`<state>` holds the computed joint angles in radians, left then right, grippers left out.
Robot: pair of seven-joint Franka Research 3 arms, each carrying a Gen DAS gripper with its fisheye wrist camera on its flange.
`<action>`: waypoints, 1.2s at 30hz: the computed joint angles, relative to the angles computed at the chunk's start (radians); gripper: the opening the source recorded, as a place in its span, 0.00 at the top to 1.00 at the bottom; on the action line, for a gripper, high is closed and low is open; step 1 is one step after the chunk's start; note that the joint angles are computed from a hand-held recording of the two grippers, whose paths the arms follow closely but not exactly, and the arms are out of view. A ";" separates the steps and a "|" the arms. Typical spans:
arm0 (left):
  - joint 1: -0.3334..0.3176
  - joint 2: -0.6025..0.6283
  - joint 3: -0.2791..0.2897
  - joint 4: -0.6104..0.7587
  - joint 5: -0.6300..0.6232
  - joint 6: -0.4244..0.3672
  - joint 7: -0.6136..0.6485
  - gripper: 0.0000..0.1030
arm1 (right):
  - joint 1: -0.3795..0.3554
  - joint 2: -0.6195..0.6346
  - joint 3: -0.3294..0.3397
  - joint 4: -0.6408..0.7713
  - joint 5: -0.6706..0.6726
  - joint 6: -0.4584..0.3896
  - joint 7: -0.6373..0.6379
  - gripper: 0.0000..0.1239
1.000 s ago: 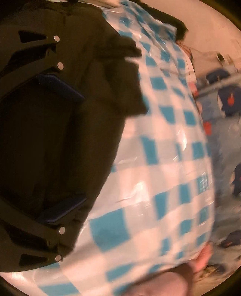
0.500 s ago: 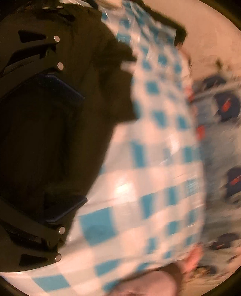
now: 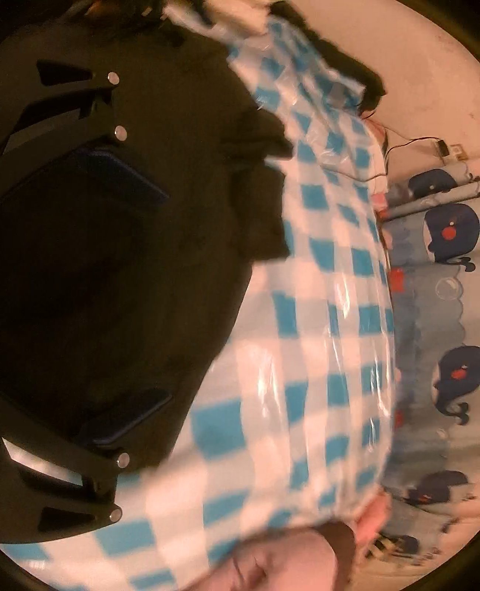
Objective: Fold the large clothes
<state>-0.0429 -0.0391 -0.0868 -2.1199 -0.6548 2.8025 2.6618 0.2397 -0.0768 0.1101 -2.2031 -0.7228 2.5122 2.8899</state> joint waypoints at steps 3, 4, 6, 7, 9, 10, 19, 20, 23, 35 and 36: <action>0.044 0.082 0.008 0.078 0.178 -0.158 -0.192 0.07 | -0.010 0.010 -0.035 -0.049 0.211 0.098 -0.133 0.23; 0.055 0.084 0.005 0.094 0.186 -0.187 -0.209 0.07 | -0.027 0.000 -0.007 -0.023 0.172 0.051 -0.106 0.23; 0.065 0.048 -0.012 0.077 0.151 -0.147 -0.171 0.07 | -0.022 -0.020 -0.006 -0.004 0.075 0.068 -0.049 0.23; 0.061 0.027 -0.019 0.079 0.062 -0.129 -0.087 0.07 | -0.025 -0.010 0.000 0.033 0.048 0.058 -0.048 0.23; 0.041 0.031 -0.025 0.117 -0.013 -0.112 -0.030 0.07 | -0.024 0.045 -0.006 0.124 0.037 0.056 -0.078 0.23; 0.032 0.050 -0.031 0.149 -0.027 -0.109 -0.025 0.07 | -0.020 0.096 -0.016 0.190 0.072 0.058 -0.123 0.23; -0.022 0.329 -0.065 0.347 0.447 -0.108 -0.455 0.07 | 0.020 0.397 -0.092 0.469 0.373 0.054 -0.319 0.23; 0.006 0.320 -0.093 0.340 0.417 -0.111 -0.429 0.07 | 0.004 0.380 -0.091 0.433 0.415 0.155 -0.356 0.23; 0.085 0.303 -0.168 0.341 0.303 -0.154 -0.340 0.07 | -0.070 0.424 -0.038 0.507 0.620 0.143 -0.575 0.23; 0.110 0.275 -0.183 0.340 0.128 -0.175 -0.261 0.07 | -0.075 0.518 0.002 0.654 0.951 0.054 -1.019 0.80; 0.112 0.270 -0.182 0.335 0.114 -0.168 -0.253 0.07 | -0.062 0.476 0.001 0.603 0.956 0.129 -1.065 0.82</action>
<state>0.0689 0.2311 -0.2688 -1.7849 -0.5404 2.6346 2.4090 0.1778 0.3996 0.1108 -1.6004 0.2337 2.6409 1.8252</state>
